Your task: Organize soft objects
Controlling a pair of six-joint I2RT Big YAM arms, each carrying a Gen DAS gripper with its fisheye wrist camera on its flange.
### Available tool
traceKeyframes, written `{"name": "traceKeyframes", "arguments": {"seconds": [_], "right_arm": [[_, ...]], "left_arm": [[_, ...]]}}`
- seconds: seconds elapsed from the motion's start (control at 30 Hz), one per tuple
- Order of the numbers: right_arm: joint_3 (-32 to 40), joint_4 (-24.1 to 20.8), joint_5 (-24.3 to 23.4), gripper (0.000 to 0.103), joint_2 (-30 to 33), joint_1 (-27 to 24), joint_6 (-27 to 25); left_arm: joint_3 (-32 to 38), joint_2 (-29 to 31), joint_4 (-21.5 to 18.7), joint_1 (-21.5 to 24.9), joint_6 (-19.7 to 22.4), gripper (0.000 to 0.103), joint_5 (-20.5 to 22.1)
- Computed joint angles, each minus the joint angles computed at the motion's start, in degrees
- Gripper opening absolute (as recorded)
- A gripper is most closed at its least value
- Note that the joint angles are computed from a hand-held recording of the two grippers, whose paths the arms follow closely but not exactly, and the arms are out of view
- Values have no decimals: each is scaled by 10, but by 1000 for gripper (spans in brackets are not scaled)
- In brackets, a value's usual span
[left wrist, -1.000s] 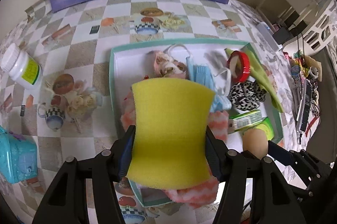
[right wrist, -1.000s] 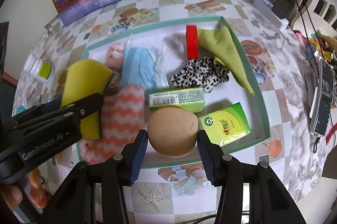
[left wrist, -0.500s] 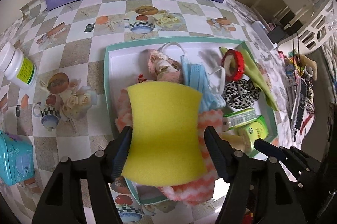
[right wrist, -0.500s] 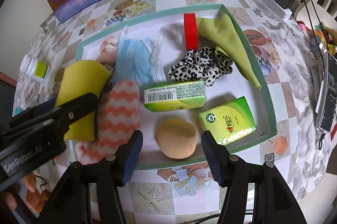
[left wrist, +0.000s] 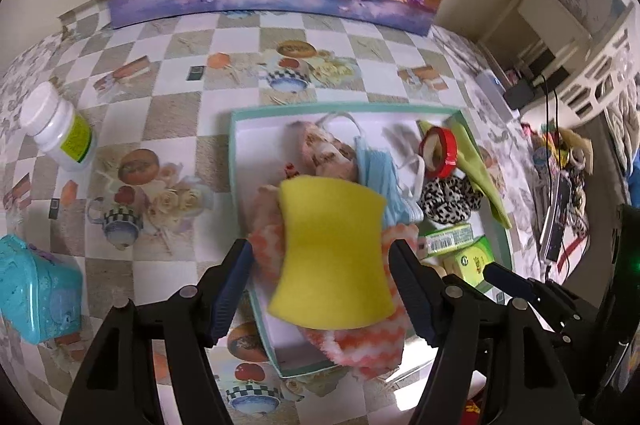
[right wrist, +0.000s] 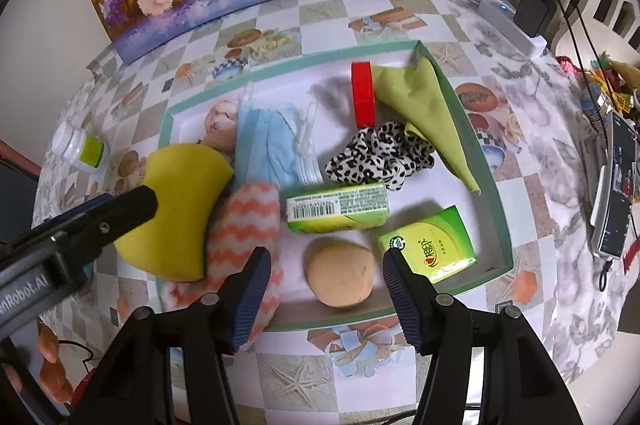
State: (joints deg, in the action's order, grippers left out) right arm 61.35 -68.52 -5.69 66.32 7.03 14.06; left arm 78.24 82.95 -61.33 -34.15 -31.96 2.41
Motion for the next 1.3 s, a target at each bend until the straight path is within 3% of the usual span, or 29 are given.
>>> {"name": "traceKeyframes", "arguments": {"seconds": [0.1,0.13,0.17,0.23,0.33,0.43,0.7,0.97,1.3], "right_arm": [[1,2,4,62,-1,3,0],[2,3,7,65,-1,5,1],[2,4,9,68,-2,6,1],[2,7,14,79,-3,8,1],[3,11,23,86,-4,11,2],[1,18,35,103,-9,15,3],[1,23,49,103,-21,25,4],[-5,17,68,103,-36,45,9],[-15,12,74,103,-50,69,15]], "left_arm": [[-5,-8,-3,7,-15,77,-16],[-7,-11,-5,9,-18,86,-24],[-10,-14,-5,11,-21,87,-33],[-12,-20,-12,13,-26,87,-58],[-19,-26,-16,17,-29,88,-80],[-27,-33,-19,18,-33,99,-104],[-51,-59,-25,9,-31,99,-131],[-68,-86,-49,-16,-37,99,-200],[-98,-116,-69,-19,-59,99,-204]]}}
